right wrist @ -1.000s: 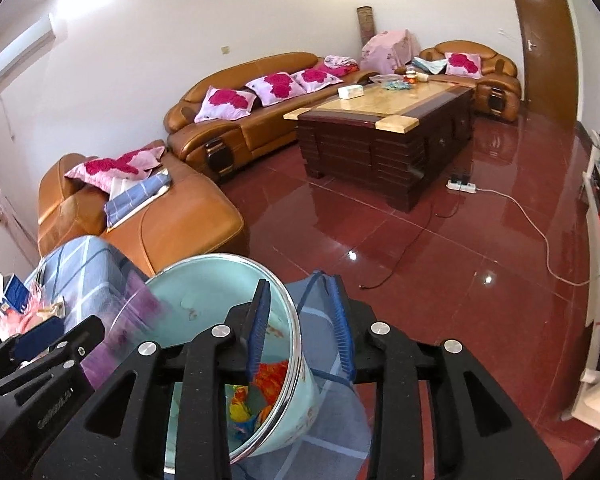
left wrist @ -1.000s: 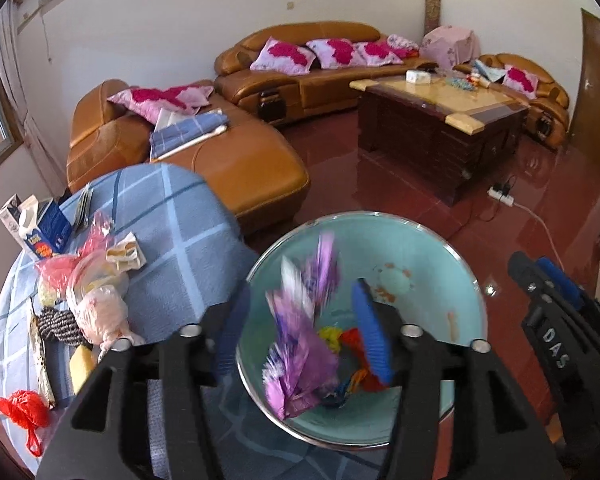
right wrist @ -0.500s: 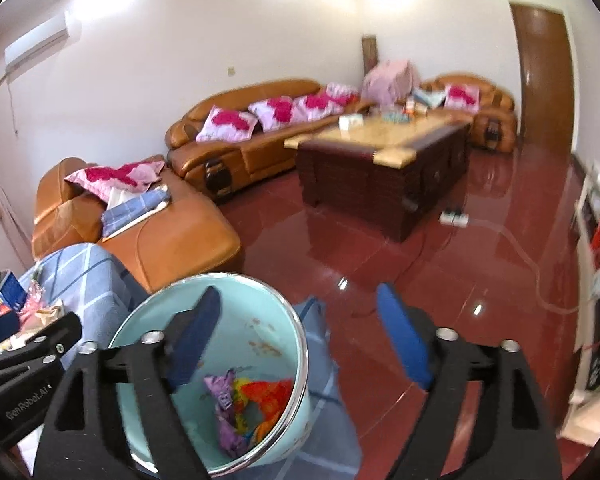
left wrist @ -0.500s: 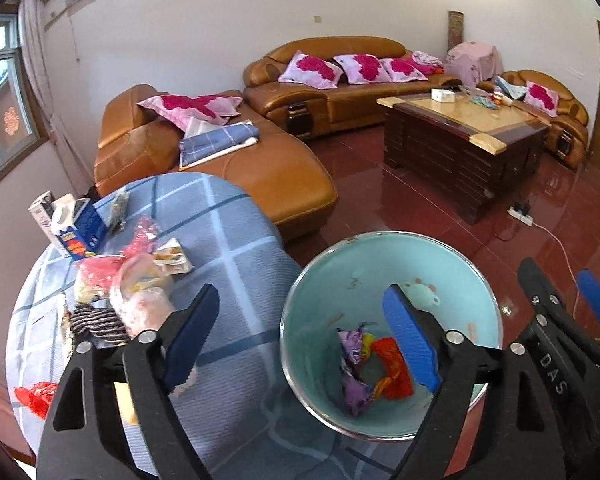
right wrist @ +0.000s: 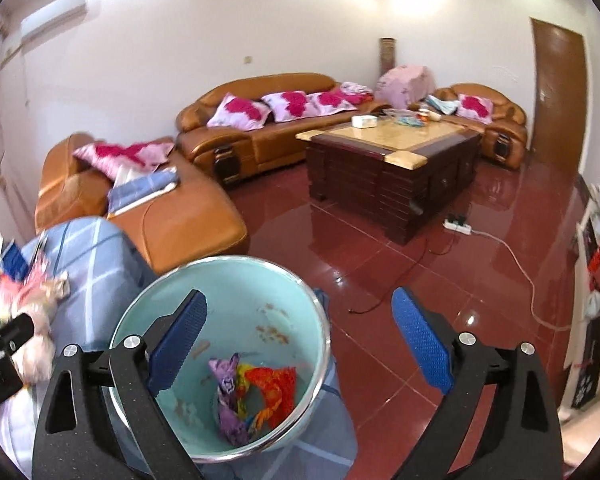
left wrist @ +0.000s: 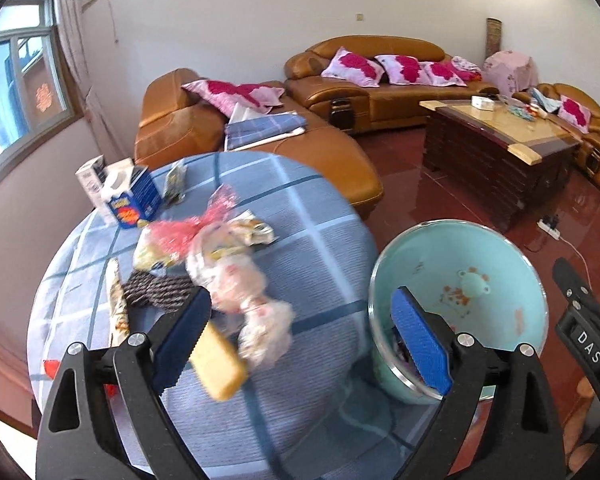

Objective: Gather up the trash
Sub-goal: 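Grasp the red plastic bag with the left tool while the right tool grasps the clear bag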

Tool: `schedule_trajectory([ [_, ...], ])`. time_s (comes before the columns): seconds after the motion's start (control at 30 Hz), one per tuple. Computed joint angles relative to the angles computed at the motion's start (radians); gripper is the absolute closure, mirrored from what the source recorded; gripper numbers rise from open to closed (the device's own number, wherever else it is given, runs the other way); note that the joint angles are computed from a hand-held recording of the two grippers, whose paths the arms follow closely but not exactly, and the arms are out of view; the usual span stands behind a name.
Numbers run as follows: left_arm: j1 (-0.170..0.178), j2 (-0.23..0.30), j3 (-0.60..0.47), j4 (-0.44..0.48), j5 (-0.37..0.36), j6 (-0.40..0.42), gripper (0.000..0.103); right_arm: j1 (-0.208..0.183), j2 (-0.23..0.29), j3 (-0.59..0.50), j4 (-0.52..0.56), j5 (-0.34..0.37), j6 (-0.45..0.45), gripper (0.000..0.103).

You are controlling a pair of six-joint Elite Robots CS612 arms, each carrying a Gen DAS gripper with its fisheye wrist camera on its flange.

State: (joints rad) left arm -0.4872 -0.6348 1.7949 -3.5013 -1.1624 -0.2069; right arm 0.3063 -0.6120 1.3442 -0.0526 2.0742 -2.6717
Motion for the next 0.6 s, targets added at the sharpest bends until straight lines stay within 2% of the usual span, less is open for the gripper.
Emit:
schedule_trajectory([
  [0.23,0.032,-0.015,0.042,-0.020,-0.015,-0.013,0.013,0.012,0.000,-0.007,-0.006,-0.044,-0.045,0.011],
  [0.37,0.049,-0.021,0.065,-0.029,0.011,-0.022,0.013,0.024,0.003,-0.020,-0.010,-0.066,-0.084,0.012],
  [0.6,0.103,-0.038,0.106,-0.039,0.014,-0.056,0.013,0.041,0.003,-0.042,-0.008,-0.150,-0.125,0.024],
])
